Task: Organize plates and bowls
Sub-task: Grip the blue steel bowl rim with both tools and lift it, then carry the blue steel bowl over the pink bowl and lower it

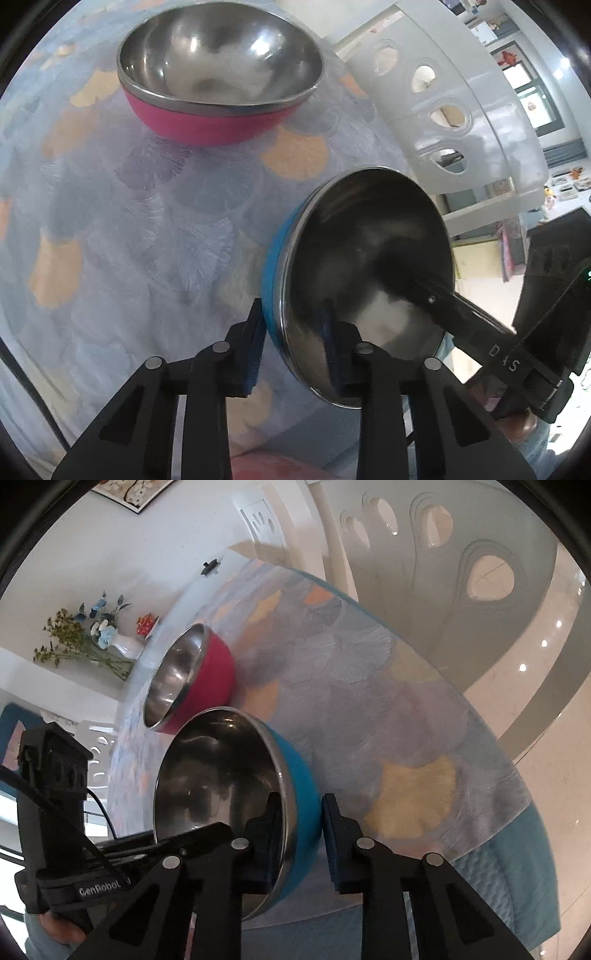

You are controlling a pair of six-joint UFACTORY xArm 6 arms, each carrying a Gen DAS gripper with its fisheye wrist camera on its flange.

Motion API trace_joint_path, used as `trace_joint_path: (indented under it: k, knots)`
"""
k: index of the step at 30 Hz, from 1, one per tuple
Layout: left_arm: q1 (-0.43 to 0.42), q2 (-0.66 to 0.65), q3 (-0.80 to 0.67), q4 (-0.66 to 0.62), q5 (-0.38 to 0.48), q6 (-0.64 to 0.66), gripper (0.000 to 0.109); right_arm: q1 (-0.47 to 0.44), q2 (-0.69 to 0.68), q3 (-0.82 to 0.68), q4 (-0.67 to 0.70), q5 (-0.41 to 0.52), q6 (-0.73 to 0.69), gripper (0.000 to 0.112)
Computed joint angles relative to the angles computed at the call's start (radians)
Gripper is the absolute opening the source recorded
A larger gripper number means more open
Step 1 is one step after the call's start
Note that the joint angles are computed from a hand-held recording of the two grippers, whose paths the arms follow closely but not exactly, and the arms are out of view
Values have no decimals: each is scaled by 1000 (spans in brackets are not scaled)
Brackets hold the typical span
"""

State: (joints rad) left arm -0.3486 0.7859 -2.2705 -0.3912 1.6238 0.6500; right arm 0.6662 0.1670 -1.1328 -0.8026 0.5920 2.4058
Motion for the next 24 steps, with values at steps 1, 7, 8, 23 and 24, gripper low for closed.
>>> trace_joint_path:
  k: [1,7,8,23,24]
  knots:
    - [-4,-56,84,8,-48,26,24,5,4,-11,14,14,-23,18]
    - [34,-175,199,-62,-85,48,24,27,-28,3,-45,32,58,13]
    - [40,-209,234,-70,-99,54,24,30,-34,0,-59,34,66,13]
    - [219,-495,543,-182,-212,39,26,105,77,-274,12,55,-213,14]
    - [232,-523,577,-184,-230,40,29,109,92,-295,22,40,-234,14]
